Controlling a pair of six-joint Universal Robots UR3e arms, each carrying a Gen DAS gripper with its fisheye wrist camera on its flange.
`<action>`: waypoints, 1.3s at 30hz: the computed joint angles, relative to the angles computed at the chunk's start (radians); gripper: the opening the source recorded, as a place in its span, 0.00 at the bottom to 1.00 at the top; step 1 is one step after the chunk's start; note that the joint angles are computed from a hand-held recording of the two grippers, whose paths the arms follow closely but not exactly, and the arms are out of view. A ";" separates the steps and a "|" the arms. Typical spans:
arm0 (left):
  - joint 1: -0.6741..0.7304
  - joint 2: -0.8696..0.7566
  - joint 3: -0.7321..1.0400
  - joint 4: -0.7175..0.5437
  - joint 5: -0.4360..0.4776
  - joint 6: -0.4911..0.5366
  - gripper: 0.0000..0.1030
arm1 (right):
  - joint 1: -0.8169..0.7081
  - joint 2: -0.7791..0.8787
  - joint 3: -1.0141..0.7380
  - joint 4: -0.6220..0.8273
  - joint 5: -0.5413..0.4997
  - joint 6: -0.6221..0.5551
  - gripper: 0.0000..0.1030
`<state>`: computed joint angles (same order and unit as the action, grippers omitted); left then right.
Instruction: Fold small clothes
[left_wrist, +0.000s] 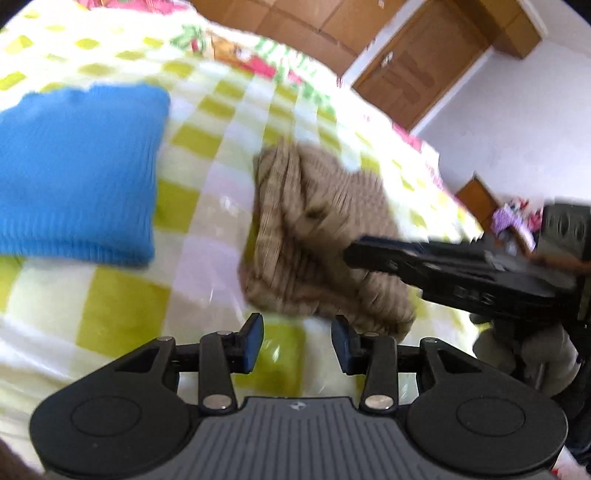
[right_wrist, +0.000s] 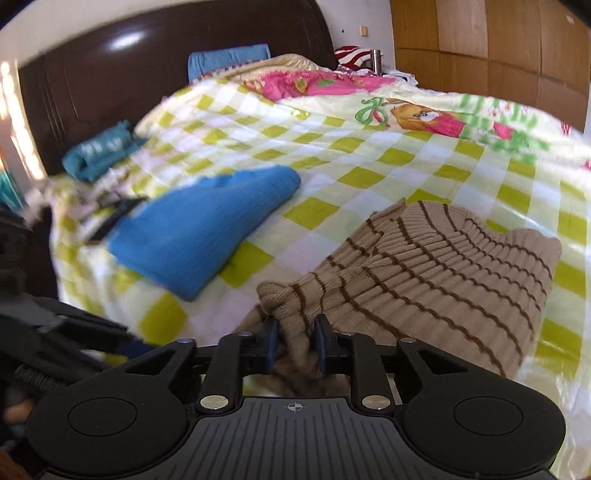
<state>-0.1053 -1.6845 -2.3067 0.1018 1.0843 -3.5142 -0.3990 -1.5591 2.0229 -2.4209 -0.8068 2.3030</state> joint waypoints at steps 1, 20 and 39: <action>0.001 -0.001 0.007 0.027 -0.004 -0.017 0.55 | -0.030 -0.023 -0.014 0.053 0.029 0.001 0.25; -0.233 -0.350 0.372 0.059 0.325 -0.082 0.48 | 0.241 0.626 -0.732 -0.129 -0.436 0.667 0.40; -0.123 -0.225 0.083 0.243 0.193 -0.203 0.22 | 0.272 0.581 -0.670 -0.186 -0.342 0.675 0.15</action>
